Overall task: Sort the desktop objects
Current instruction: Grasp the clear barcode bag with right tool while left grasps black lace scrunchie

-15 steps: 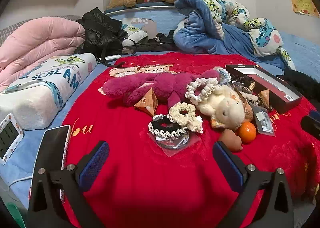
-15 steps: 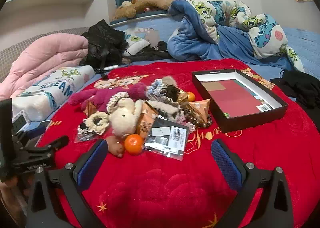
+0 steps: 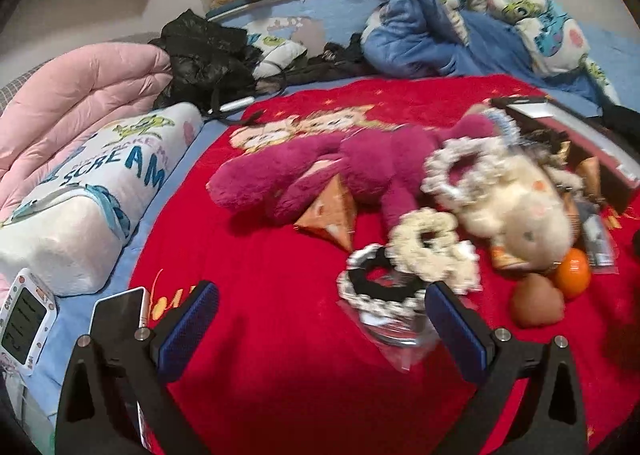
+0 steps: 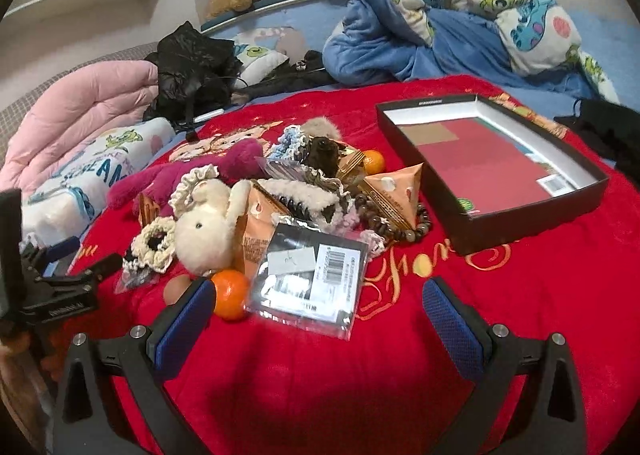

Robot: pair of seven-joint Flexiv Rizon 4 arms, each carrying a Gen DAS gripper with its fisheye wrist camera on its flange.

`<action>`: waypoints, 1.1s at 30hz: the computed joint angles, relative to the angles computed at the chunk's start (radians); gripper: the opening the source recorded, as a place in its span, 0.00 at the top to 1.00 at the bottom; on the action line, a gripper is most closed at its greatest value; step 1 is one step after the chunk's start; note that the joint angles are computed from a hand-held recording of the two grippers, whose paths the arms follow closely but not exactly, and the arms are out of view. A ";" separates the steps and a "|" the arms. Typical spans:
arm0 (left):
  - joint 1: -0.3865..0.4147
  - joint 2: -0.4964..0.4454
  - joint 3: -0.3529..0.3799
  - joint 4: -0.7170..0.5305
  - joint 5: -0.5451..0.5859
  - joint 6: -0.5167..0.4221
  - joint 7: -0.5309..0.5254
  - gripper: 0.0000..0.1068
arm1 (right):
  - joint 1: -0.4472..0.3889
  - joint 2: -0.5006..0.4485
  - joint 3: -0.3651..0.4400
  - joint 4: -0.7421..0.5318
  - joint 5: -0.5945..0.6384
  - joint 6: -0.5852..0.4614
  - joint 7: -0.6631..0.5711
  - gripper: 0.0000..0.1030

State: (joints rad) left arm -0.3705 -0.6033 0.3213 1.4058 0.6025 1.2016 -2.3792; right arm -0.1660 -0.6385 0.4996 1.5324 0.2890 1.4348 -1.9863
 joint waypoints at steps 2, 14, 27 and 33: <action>0.027 -0.003 -0.023 -0.003 -0.030 -0.026 0.042 0.04 | -0.007 -0.020 0.016 -0.024 0.008 -0.013 -0.005 0.00; 0.094 -0.075 -0.081 -0.078 -0.190 -0.105 0.214 0.04 | 0.062 -0.074 -0.060 -0.114 -0.006 -0.113 0.051 0.00; 0.136 -0.099 -0.118 -0.044 -0.323 -0.020 0.326 0.37 | 0.102 -0.104 -0.107 -0.182 0.027 -0.207 0.053 0.03; 0.120 -0.087 -0.110 -0.009 -0.348 0.022 0.366 0.72 | 0.135 -0.087 -0.148 -0.132 0.009 -0.132 0.073 0.28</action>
